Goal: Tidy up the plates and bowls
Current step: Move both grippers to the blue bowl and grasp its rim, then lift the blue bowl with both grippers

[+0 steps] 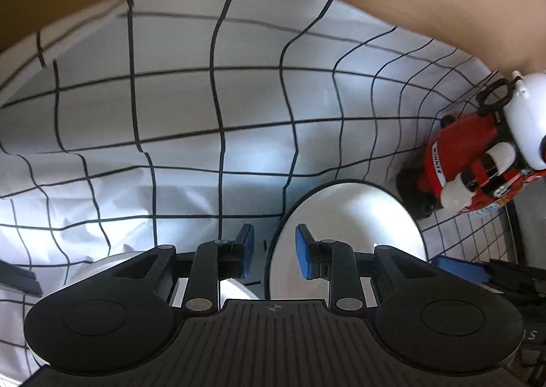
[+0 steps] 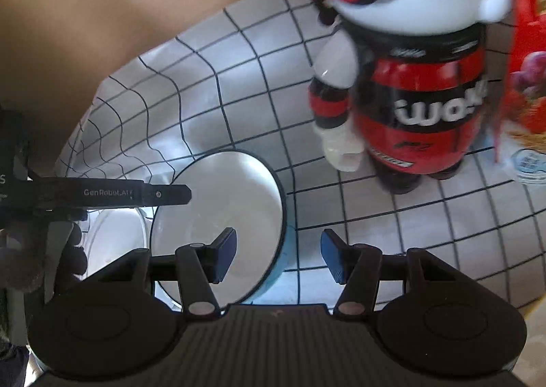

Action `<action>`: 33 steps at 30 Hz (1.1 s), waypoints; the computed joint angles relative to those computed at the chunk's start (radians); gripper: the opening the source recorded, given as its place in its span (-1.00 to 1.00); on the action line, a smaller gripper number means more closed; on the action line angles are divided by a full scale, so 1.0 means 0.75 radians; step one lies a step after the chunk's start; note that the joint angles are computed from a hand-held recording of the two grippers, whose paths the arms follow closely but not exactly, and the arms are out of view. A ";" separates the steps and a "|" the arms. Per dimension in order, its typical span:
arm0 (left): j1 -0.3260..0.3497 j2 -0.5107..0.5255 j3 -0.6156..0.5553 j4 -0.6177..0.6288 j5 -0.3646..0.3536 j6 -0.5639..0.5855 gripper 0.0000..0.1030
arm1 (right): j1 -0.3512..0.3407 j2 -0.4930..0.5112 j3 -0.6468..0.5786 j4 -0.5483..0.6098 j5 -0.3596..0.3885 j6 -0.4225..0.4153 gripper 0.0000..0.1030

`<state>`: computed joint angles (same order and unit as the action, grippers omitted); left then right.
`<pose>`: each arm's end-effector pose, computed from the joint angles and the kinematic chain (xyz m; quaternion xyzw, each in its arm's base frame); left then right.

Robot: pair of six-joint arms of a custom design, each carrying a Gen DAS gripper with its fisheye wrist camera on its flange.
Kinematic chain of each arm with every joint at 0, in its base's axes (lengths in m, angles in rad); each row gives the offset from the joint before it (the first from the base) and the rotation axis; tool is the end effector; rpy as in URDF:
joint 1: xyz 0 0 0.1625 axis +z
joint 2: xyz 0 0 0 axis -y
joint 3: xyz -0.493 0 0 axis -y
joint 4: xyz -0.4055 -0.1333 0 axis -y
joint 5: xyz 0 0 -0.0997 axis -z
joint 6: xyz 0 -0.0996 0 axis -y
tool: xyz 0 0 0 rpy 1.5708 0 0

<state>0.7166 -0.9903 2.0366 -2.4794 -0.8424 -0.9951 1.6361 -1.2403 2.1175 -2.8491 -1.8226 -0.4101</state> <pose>-0.2927 -0.5196 0.1364 -0.0412 0.9316 -0.2450 0.2653 0.1441 -0.5404 0.2671 0.2046 -0.9508 0.1736 0.1551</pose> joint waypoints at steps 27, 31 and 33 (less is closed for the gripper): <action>-0.008 0.208 -0.096 -0.075 -0.152 0.037 -0.35 | -0.100 -0.083 0.010 0.122 -0.047 -0.045 -0.51; -0.007 0.226 -0.090 -0.086 -0.151 0.041 -0.35 | -0.099 -0.055 0.002 0.137 -0.058 -0.029 -0.51; -0.004 0.234 -0.091 -0.095 -0.152 0.053 -0.35 | -0.099 -0.049 0.001 0.141 -0.064 -0.029 -0.51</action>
<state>0.7139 -0.8147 1.9680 -2.5506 -0.9567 -0.9556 1.5615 -1.2771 2.1184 -2.7432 -1.8703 -0.4319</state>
